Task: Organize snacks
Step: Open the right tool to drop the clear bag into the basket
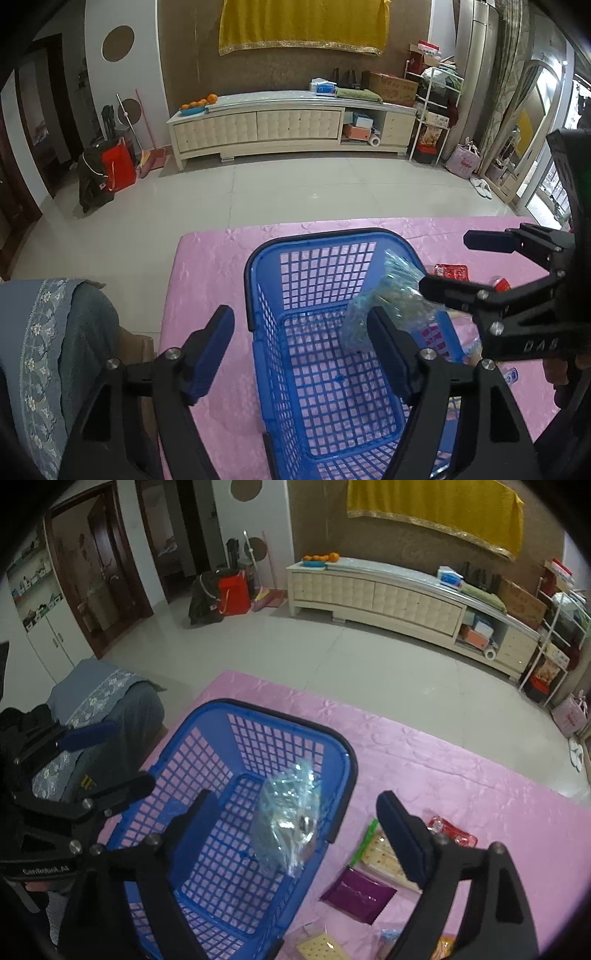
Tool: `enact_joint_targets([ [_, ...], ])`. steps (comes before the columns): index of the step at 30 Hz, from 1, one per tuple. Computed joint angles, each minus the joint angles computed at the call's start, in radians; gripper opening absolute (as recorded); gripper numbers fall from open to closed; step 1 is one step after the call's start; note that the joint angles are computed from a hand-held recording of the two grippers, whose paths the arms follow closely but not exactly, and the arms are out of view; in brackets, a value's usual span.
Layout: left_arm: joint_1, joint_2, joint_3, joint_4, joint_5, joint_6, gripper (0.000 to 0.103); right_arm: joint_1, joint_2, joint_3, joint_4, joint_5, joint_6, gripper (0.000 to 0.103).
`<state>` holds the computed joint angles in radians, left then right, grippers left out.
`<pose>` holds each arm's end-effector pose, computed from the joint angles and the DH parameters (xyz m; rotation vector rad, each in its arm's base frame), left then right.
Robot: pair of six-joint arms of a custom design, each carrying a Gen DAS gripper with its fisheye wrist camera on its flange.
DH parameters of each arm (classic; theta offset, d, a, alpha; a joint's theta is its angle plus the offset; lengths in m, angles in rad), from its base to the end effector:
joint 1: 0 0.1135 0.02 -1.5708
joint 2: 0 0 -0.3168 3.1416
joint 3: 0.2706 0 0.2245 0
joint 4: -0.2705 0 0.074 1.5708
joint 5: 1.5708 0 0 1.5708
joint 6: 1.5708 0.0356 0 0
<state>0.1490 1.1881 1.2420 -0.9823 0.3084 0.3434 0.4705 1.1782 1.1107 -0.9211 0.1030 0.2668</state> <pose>0.1788 0.0159 0.3926 0.3628 2.4188 -0.1701 0.1611 0.0778 0.3601 -0.2208 2.5491 0.1532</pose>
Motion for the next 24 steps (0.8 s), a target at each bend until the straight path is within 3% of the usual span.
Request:
enact_joint_targets([
  [4,0.011,-0.051,0.002,-0.031,0.019,0.015,0.078,-0.003,-0.035,0.027,-0.053,-0.009,0.011,0.090],
  [12,0.031,-0.140,0.013,-0.110,0.056,0.003,0.079,0.051,-0.105,0.078,-0.165,0.034,0.055,0.090],
  [19,0.034,-0.230,0.018,-0.156,0.089,-0.013,0.079,0.182,-0.178,0.108,-0.263,0.152,0.159,0.090],
  [24,-0.081,-0.304,0.007,-0.167,0.016,-0.095,0.079,0.362,-0.243,0.105,-0.344,0.283,0.309,0.090],
])
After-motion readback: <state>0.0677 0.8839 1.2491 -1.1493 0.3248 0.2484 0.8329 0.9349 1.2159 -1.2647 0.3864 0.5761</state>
